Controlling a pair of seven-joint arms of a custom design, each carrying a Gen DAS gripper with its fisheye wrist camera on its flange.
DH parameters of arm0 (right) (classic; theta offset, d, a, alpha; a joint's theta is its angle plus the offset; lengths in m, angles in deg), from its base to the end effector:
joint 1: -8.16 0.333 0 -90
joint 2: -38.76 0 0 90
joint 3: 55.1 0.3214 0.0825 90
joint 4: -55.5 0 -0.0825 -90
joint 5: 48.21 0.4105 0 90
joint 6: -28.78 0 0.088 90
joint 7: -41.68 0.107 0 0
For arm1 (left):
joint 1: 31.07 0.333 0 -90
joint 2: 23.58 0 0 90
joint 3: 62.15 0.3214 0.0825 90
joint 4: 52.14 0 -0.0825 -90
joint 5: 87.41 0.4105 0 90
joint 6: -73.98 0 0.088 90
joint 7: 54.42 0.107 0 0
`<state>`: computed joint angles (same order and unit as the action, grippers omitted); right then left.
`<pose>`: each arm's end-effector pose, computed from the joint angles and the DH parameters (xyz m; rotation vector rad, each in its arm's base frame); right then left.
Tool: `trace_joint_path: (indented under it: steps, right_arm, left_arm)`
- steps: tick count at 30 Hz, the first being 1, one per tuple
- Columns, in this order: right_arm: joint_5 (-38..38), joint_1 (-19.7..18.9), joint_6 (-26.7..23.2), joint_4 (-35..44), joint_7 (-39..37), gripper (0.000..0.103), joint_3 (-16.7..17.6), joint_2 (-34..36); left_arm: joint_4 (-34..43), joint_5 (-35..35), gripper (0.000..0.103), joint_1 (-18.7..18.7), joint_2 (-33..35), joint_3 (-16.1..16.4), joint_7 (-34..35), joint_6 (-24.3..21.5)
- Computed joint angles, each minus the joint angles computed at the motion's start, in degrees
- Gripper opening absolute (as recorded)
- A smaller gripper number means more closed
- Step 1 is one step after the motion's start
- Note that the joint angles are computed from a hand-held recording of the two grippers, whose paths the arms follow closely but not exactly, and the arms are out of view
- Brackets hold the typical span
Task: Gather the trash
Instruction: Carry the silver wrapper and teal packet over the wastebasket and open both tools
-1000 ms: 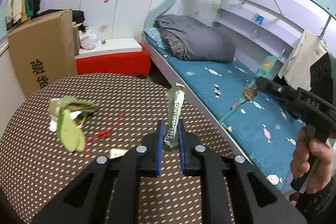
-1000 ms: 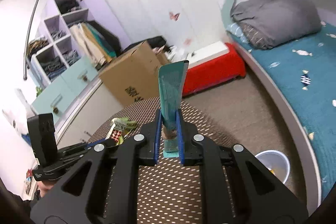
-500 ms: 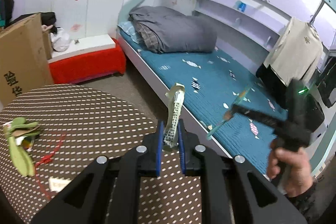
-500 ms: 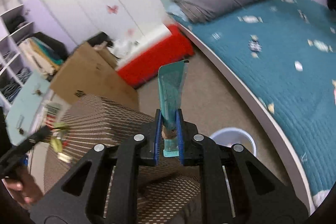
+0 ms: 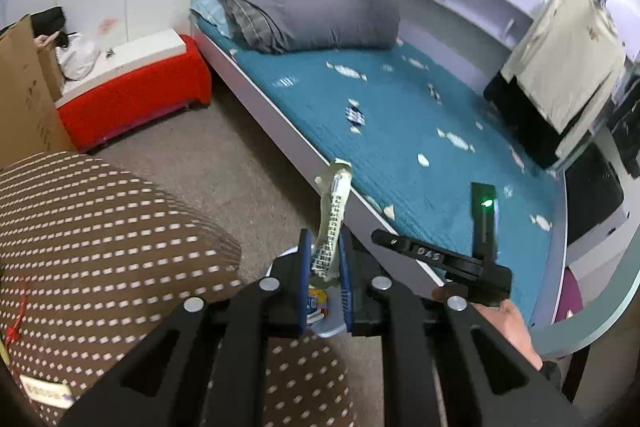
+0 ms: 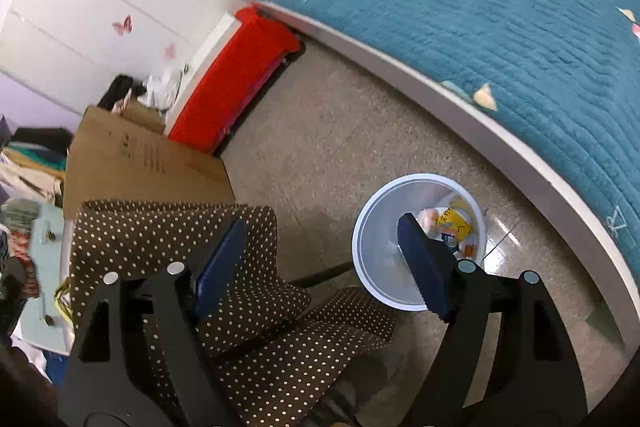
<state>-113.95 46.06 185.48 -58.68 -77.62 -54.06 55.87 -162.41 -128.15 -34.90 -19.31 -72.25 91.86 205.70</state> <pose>0.4813 0.4334 0.3313 -0.7095 2.2878 -0.1611 0.6102 -0.1634 0.4813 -1.0860 2.7465 -1.0274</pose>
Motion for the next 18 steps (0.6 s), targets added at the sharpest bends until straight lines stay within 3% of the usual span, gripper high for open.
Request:
trace_joint_path:
  steps: [4, 8, 13, 14, 15, 16, 17, 18]
  right_arm:
    - [-3.5, 0.4, -3.5, -4.3, 4.0, 0.081, 0.5, -5.0]
    - [-6.8, -1.1, -7.6, -7.2, 7.6, 0.083, 3.2, -9.2]
    - [-6.8, -3.2, -11.5, -8.8, 6.8, 0.085, 6.7, -12.6]
    - [-6.8, -3.5, -12.0, -8.9, 6.7, 0.086, 7.1, -12.9]
    - [-6.9, -3.7, -12.5, -8.8, 6.8, 0.086, 7.6, -13.1]
    - [-7.1, -3.8, -12.9, -8.8, 7.0, 0.086, 8.0, -13.3]
    - [-7.1, -3.9, -13.2, -8.8, 7.2, 0.087, 8.3, -13.4]
    - [-7.2, -4.0, -13.6, -8.7, 7.3, 0.089, 8.6, -13.5]
  left_arm:
    - [1.3, 3.7, 0.013, -1.6, 2.1, -1.2, -1.7, -0.3]
    - [3.8, 9.2, 0.013, -3.4, 5.5, -2.4, -5.5, -1.4]
    - [8.2, 16.3, 0.014, -5.2, 10.6, -3.6, -10.5, -3.7]
    - [9.0, 17.5, 0.021, -5.5, 11.6, -3.7, -11.3, -3.9]
    - [10.6, 18.6, 0.046, -5.6, 12.9, -3.8, -12.4, -5.3]
    - [12.3, 19.9, 0.065, -5.9, 14.2, -3.8, -14.0, -6.6]
    - [12.7, 21.2, 0.092, -6.2, 14.8, -3.7, -15.5, -6.0]
    - [12.3, 21.6, 0.093, -6.2, 14.7, -3.8, -16.2, -4.3]
